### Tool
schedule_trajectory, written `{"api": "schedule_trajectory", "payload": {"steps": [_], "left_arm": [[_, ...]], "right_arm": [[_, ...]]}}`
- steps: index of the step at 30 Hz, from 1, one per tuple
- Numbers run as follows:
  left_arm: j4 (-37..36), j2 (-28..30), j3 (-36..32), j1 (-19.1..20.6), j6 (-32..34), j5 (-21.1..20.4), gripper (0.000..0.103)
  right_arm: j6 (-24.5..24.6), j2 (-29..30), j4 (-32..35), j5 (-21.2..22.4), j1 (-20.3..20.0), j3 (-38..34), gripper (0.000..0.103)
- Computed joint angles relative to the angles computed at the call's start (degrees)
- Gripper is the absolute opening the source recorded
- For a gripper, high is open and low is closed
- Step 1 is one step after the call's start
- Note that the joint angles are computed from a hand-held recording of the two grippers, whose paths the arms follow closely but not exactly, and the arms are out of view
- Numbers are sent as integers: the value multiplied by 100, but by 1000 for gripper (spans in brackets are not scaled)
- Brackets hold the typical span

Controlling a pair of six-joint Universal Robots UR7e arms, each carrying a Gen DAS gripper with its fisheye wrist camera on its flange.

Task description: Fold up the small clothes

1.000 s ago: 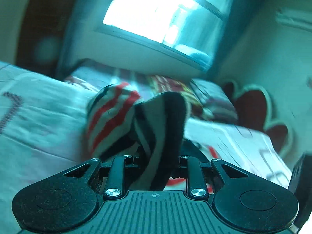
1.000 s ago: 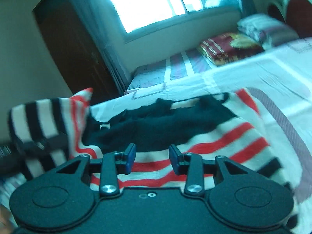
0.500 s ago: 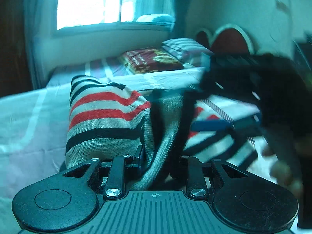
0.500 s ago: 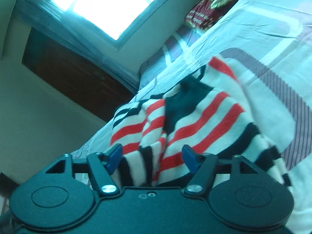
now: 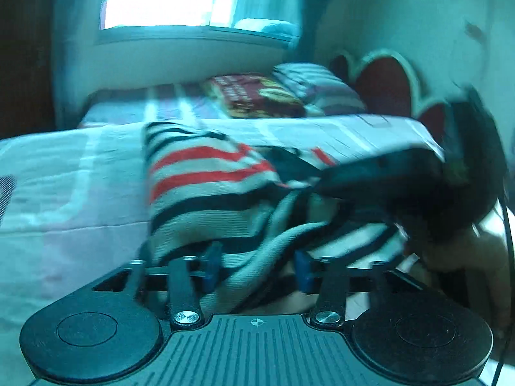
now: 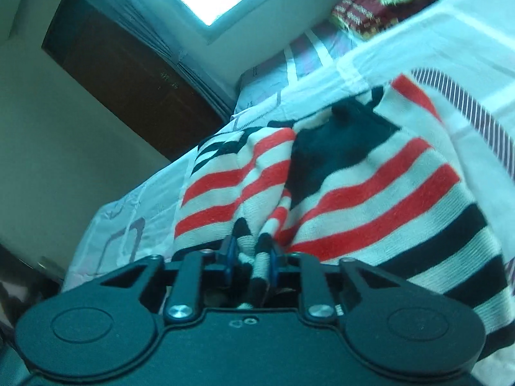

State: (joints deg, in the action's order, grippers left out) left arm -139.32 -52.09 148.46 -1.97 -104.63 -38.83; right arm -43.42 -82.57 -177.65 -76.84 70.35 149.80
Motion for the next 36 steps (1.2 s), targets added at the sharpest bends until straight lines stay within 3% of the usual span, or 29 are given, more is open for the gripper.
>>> {"api": "schedule_trajectory", "payload": {"steps": [1,8,9,10,14,16,19,24,28,32,36], "left_arm": [[121,-74,10,47,-159,12,72],[83,-394,256,-137,-466,123,73],[225,-417,241,-89,-535,132,79],[276,-407,223,46,-547,150,86],[154,-215,122,921,-234,328,86],[-551,53,159,1308,256,262,86],[-962,339,208,1278,389,339,86],[-1035,427,173,1283,371,344,86],[-608,241,172,1201,49,353,86],[727,-169,68,1023,-908,530,86],[499,-227,34,1122,-448,796,87]], "right_arm": [[-21,-46,-67,20,-35,43,13],[-408,-296,-458,-244,-162,218,12],[-413,-347,-385,-196,-224,223,12],[-470,-397,-370,-169,-256,251,12],[-516,-442,-70,-164,-199,211,18],[-250,-393,117,-133,-173,92,26],[7,-226,250,-124,-106,-54,33],[60,240,-260,-218,147,-69,33],[-341,393,-823,-402,334,96,17],[-906,104,-1327,-72,219,451,16],[-1398,-526,-1213,259,78,612,15]]}}
